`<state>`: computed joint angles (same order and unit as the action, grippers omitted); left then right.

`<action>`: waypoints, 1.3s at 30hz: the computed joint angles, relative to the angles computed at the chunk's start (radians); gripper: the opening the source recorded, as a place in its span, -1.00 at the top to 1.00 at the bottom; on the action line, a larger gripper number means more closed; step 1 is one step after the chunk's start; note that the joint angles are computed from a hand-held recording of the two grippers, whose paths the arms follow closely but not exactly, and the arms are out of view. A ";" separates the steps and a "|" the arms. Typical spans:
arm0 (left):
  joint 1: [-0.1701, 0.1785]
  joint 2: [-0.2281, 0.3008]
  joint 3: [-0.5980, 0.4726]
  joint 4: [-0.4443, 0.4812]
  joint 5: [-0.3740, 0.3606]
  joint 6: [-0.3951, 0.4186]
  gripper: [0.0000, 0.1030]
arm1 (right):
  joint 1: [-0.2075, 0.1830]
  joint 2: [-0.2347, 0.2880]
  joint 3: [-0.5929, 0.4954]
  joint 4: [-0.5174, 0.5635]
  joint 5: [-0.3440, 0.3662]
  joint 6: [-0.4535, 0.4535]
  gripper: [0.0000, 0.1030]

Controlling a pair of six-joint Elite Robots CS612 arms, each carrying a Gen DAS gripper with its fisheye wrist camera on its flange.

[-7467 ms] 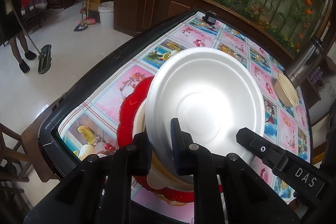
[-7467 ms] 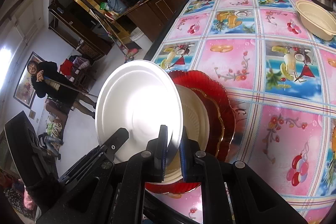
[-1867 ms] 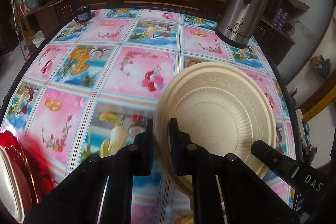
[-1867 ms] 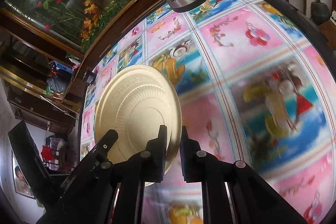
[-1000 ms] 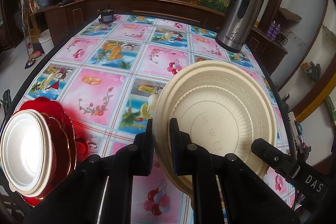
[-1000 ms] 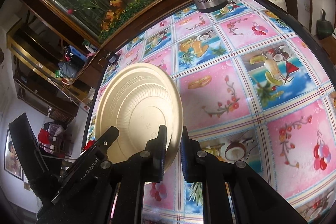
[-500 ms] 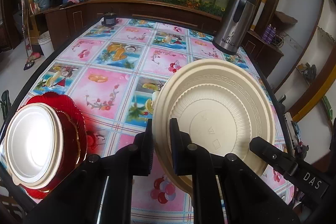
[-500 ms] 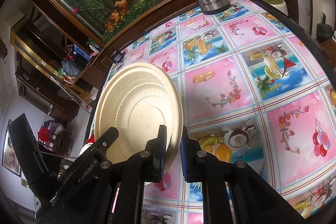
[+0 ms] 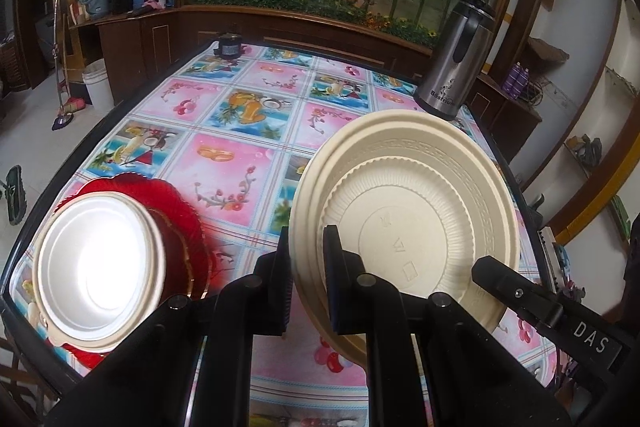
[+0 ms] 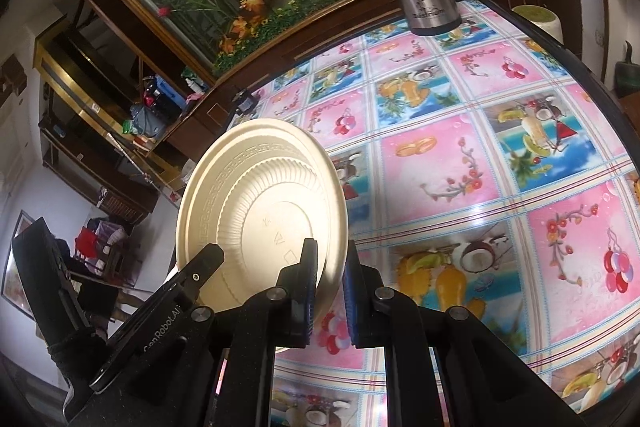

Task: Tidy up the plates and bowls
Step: 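Carry the beige bowl with both tools to the red plate stack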

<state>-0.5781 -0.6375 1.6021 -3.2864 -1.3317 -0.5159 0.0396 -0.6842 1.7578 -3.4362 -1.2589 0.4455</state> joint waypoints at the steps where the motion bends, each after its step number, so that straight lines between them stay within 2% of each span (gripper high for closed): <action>1: 0.003 -0.003 0.006 -0.006 0.003 -0.004 0.77 | 0.003 0.000 -0.002 0.002 0.003 -0.004 0.77; 10: 0.035 -0.035 0.073 -0.035 0.038 -0.053 0.77 | 0.041 0.010 -0.045 0.040 0.043 -0.053 0.77; 23: 0.101 -0.068 0.158 -0.026 0.117 -0.195 0.75 | 0.136 0.057 -0.191 0.207 0.135 -0.189 0.78; 30: 0.122 -0.065 0.166 0.005 0.115 -0.242 0.75 | 0.168 0.083 -0.249 0.288 0.134 -0.226 0.78; 39: 0.137 -0.051 0.163 0.049 0.095 -0.272 0.74 | 0.184 0.115 -0.298 0.372 0.122 -0.244 0.78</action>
<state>-0.4414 -0.6889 1.7648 -3.2378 -1.2368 -0.7883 0.2236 -0.5691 1.4601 -3.0644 -1.1374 0.2010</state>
